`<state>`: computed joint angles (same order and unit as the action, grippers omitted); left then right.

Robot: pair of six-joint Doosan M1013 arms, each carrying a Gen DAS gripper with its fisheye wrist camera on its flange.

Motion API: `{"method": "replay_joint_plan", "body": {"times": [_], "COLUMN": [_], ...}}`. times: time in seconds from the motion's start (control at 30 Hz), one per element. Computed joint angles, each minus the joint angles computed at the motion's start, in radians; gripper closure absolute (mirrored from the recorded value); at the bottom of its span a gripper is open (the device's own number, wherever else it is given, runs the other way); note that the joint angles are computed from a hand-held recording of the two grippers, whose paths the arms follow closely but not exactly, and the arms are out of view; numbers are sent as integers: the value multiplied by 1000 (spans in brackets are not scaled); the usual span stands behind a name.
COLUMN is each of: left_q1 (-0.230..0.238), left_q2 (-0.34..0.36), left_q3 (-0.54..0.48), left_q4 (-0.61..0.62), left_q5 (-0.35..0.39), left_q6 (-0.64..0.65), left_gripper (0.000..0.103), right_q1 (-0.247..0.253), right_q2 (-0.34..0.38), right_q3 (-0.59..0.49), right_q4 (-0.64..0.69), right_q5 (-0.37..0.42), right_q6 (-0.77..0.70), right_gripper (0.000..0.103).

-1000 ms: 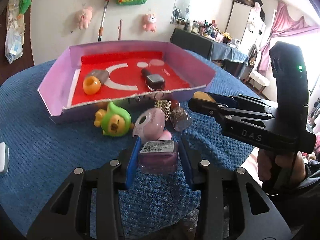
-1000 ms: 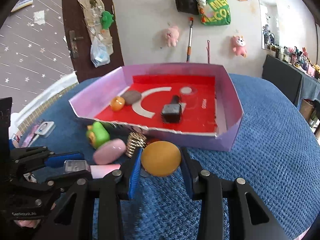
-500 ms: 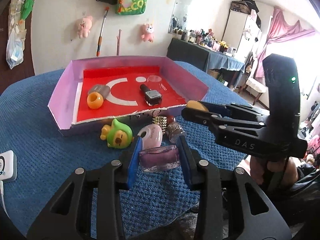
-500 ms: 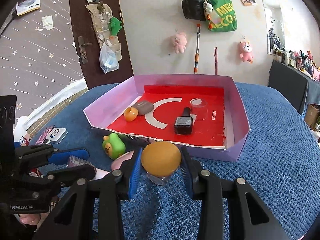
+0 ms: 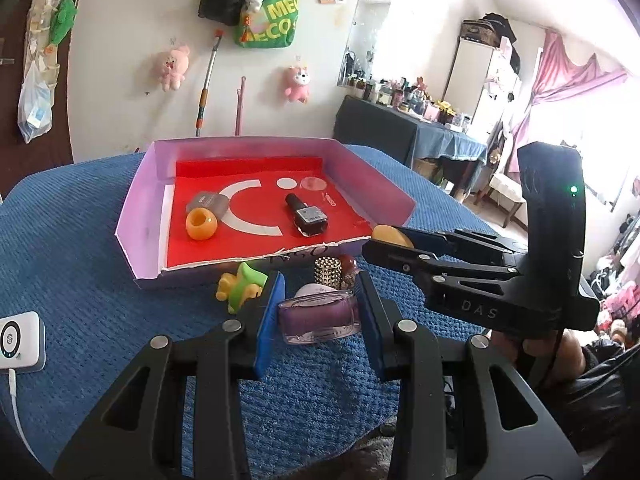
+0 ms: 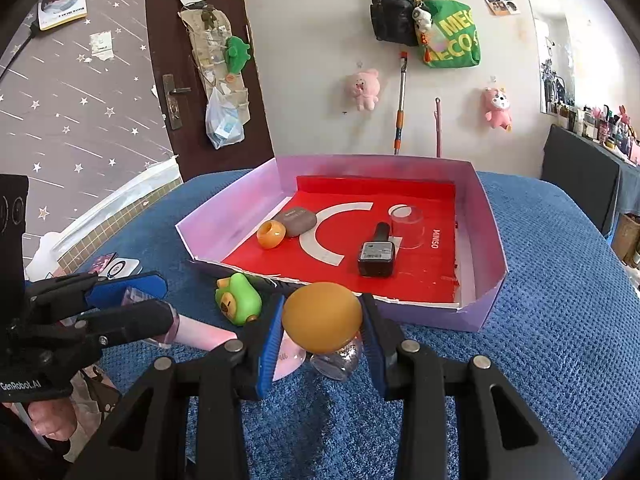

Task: Organize rigid objects
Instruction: 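Carry the pink nail polish and orange sponge over the red tray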

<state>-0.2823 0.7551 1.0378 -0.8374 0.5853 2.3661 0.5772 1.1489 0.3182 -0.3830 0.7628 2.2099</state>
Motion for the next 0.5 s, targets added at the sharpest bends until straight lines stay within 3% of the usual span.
{"method": "replay_joint_plan", "body": {"times": [0.5], "left_q1": [2], "left_q2": [6], "left_q3": [-19], "left_q4": [-14], "left_q5": [-23], "left_q6": [19], "left_gripper": [69], "right_q1": [-1], "right_q2": [18], "right_q3": [-39], "right_q4": [9], "right_q5": [16], "right_q6": [-15], "right_gripper": [63]}}
